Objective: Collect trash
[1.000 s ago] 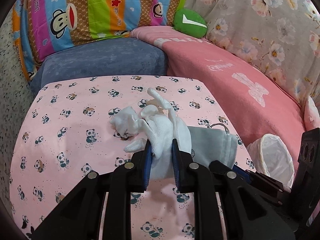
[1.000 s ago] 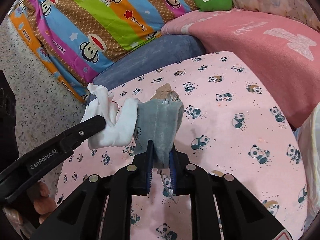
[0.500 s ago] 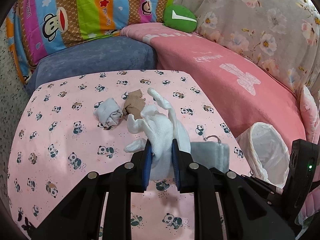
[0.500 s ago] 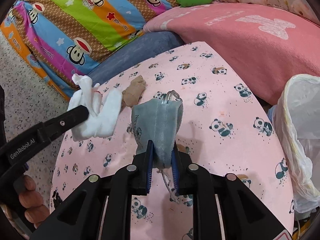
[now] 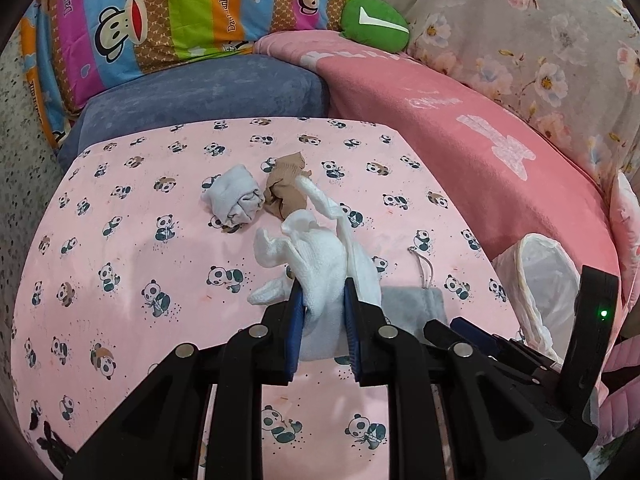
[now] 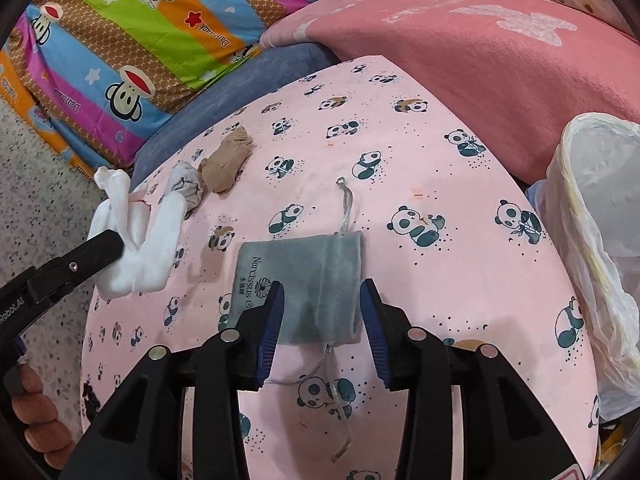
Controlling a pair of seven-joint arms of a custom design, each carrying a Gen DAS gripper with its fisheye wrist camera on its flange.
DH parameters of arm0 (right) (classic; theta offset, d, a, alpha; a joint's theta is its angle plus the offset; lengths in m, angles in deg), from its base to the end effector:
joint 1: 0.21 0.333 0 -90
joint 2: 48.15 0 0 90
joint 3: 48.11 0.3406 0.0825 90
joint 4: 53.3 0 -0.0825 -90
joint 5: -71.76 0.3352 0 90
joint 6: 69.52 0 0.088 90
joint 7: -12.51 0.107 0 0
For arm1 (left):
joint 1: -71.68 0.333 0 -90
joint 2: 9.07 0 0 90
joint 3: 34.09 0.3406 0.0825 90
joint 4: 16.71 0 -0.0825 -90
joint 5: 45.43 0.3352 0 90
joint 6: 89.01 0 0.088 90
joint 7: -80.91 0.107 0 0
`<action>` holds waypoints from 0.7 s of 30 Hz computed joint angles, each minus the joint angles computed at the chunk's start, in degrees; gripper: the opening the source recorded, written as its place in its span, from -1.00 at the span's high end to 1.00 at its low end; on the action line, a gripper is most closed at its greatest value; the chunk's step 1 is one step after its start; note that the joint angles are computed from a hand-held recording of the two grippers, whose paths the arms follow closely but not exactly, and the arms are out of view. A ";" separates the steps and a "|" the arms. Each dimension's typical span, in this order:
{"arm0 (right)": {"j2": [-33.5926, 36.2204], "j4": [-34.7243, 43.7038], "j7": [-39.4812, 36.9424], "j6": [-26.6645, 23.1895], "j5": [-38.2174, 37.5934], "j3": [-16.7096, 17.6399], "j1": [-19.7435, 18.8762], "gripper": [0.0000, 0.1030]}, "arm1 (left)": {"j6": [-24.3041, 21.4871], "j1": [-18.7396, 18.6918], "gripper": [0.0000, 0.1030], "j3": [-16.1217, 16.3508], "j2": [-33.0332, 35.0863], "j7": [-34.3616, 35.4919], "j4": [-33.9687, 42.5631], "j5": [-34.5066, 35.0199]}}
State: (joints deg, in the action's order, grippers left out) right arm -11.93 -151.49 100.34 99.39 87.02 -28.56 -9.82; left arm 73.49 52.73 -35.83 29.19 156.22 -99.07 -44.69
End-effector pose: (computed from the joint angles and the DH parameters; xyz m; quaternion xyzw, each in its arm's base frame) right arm 0.6942 0.0545 0.3589 -0.6105 0.7182 -0.0845 0.3230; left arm 0.6973 -0.2569 0.4289 -0.6259 0.6931 -0.3193 0.1608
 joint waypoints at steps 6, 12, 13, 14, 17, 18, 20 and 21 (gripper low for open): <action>0.66 1.21 1.45 -1.64 -2.07 -3.48 2.82 0.68 | -0.58 0.22 0.64 -0.21 0.40 -0.08 0.16 -0.22; 0.16 0.16 -0.02 0.11 -1.91 -1.31 1.29 0.84 | -0.78 0.14 0.64 -0.27 0.33 -0.16 0.13 -0.05; 0.15 0.04 -0.16 0.46 -1.82 -1.01 1.11 0.84 | -0.76 0.08 0.64 -0.29 0.31 -0.11 0.18 0.02; -0.22 -0.41 -0.61 1.18 -1.47 -0.16 0.43 0.84 | -0.77 -0.03 0.64 -0.28 0.28 -0.09 0.25 0.12; -1.49 -1.94 -1.58 3.67 -0.71 2.06 -1.44 0.84 | -0.82 -0.40 0.64 -0.34 0.29 0.14 0.72 0.44; -2.07 -2.49 -1.71 4.67 -0.49 2.79 -2.07 0.84 | -0.88 -0.57 0.64 -0.34 0.32 0.17 0.98 0.55; -2.97 -3.49 -2.02 6.26 -0.29 4.37 -3.66 0.84 | -1.08 -0.83 0.64 -0.54 0.50 0.45 1.76 0.73; -3.64 -4.09 -2.09 7.22 -0.21 5.21 -4.61 0.84 | -1.03 -1.08 0.64 -0.57 0.51 0.61 2.03 0.92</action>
State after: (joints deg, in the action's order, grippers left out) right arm -15.57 -155.58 98.26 106.61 86.81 -23.36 -14.43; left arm 72.46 51.64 -36.40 29.70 156.83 -97.05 -43.78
